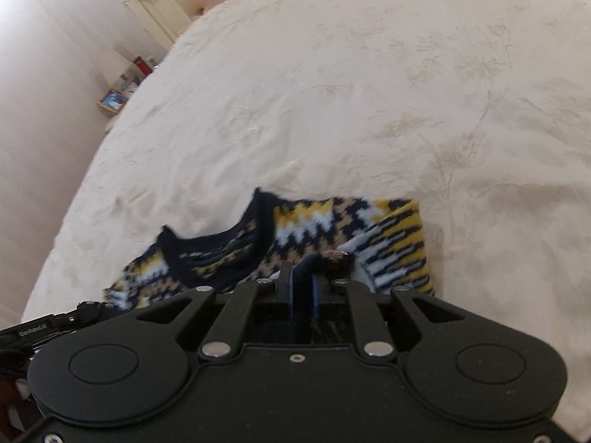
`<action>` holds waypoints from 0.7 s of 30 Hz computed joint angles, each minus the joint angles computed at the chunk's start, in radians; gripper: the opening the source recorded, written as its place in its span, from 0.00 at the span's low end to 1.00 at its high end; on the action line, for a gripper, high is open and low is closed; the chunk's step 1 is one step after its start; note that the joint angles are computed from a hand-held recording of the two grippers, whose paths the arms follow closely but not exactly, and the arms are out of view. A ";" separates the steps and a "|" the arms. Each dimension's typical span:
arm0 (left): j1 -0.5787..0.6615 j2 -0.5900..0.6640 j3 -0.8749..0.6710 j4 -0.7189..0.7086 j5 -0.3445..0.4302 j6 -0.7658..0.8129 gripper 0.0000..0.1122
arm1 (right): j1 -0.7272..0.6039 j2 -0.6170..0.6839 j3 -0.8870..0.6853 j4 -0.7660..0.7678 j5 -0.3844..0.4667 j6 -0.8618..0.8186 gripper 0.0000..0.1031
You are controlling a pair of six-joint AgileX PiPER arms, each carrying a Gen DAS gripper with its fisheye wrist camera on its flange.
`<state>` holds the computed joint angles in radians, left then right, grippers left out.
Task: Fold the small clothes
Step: 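Lift the hem with both grippers and carry it toward the collar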
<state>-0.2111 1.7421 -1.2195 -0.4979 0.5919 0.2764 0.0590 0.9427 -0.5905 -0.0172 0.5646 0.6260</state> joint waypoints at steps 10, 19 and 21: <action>0.016 0.051 -0.134 0.106 -0.007 -0.062 0.34 | -0.064 0.050 -0.036 -0.051 -0.059 -0.020 0.51; -0.022 -0.064 0.013 0.156 0.038 0.028 0.38 | 0.172 0.018 -0.053 -0.349 0.060 0.225 0.52; -0.042 -0.088 0.070 0.149 0.038 0.056 0.38 | 0.236 0.023 -0.042 -0.380 0.084 0.252 0.52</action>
<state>-0.2534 1.6540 -1.1498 -0.3491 0.6297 0.3319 0.2951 0.9652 -0.6325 -0.3974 0.6485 0.8785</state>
